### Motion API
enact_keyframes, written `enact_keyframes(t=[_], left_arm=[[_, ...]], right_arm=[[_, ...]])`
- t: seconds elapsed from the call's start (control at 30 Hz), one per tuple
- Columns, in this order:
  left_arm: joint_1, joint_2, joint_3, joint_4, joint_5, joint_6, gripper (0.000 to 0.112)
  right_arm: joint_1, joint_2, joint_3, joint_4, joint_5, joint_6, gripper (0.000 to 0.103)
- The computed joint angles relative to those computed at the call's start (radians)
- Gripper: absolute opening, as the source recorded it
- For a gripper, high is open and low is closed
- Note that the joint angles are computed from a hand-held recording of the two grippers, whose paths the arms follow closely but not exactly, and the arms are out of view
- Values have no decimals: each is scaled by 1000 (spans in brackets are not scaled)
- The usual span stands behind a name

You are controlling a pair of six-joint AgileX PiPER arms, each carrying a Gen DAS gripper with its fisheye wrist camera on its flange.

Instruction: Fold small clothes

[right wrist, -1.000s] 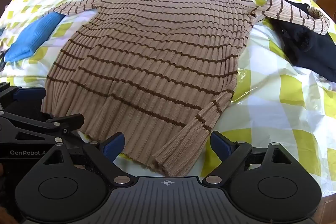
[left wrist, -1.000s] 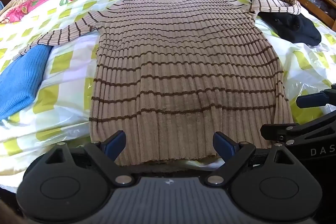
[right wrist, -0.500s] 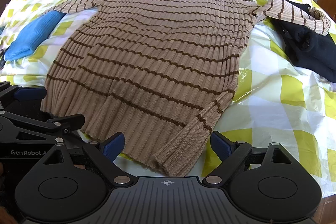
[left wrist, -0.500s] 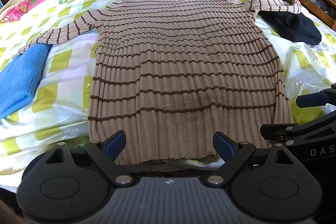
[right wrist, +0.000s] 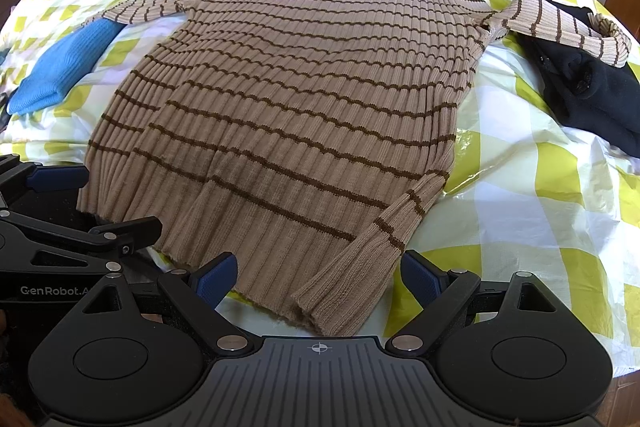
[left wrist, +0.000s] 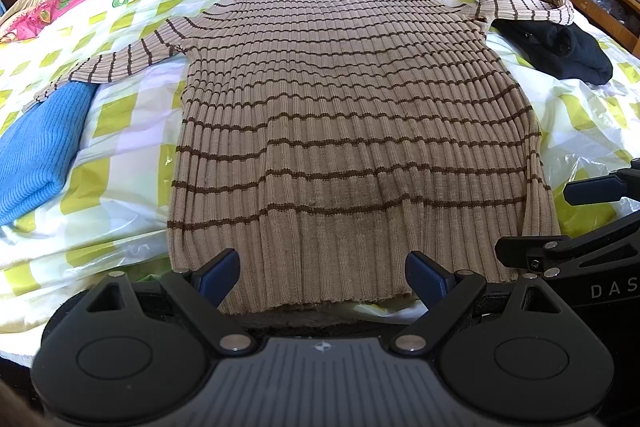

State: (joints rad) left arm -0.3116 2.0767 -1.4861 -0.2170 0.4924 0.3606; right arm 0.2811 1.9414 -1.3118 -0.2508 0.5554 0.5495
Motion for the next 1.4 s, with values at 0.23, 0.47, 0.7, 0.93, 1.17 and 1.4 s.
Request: enact_keyframes(t=[0.23, 0.47, 0.7, 0.93, 1.17, 1.4], left_arm=[[0, 2, -3, 1, 3, -1, 101], [-1, 1, 35, -16, -34, 16, 101], [1, -3, 45, -21, -36, 23, 101], [0, -1, 31, -11, -22, 13, 100], [0, 0, 24, -7, -12, 9, 100], [-4, 1, 24, 15, -5, -9, 100]], right_arm=[[-2, 1, 2, 4, -2, -4, 89], [8, 3, 24, -11, -22, 16, 90], [5, 5, 10, 6, -5, -6, 89], [4, 5, 8, 7, -2, -8, 90], [4, 6, 7, 8, -1, -9, 90], [4, 6, 17, 13, -9, -12, 89]])
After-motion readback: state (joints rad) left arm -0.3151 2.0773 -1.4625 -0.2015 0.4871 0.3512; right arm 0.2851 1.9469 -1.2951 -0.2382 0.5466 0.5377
